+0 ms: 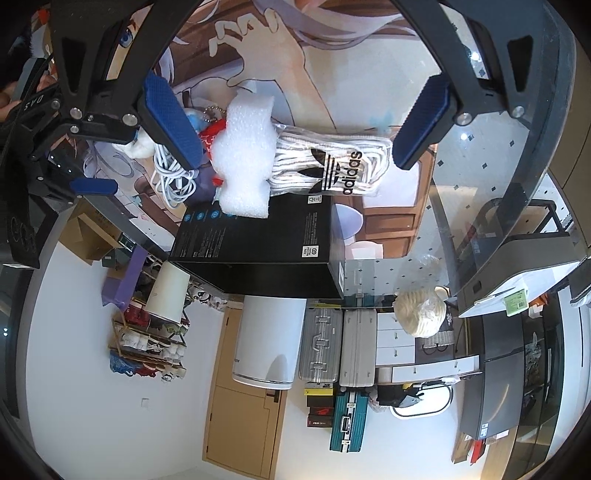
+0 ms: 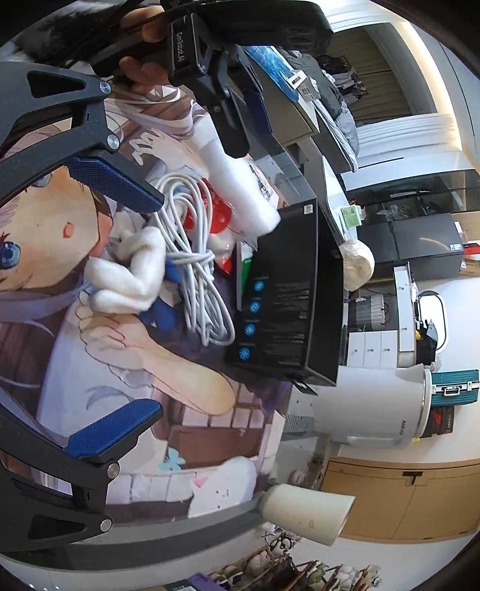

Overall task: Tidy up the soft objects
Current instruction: 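Move the right tool to the white plush toy and grasp it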

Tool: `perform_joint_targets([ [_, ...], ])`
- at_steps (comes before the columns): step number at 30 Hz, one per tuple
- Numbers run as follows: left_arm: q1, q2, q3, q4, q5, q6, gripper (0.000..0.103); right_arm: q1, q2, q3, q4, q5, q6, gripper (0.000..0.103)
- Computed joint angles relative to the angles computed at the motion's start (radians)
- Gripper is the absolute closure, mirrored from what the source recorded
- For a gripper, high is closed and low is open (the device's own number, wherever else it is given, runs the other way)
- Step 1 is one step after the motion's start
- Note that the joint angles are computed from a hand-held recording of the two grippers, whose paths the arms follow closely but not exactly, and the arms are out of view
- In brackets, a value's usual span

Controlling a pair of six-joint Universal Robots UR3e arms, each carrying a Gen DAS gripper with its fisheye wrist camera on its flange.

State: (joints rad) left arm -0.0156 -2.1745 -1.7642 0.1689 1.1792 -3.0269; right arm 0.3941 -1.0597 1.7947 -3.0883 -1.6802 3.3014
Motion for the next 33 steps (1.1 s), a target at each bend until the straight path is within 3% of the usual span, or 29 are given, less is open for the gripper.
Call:
perform_joint_targets([
  [14,0.020,0.001,-0.019,0.020,-0.024,-0.028,0.000,0.001,0.026,-0.037,0.067,0.029,-0.003,0.001],
  [26,0.000,-0.002,-0.012,0.017,-0.002,-0.002,0.000,0.054,0.119,-0.188,0.205,-0.078,-0.001,0.001],
  [33,0.003,-0.003,-0.004,0.003,-0.006,-0.003,0.000,0.040,0.129,-0.212,0.246,-0.052,0.008,0.002],
])
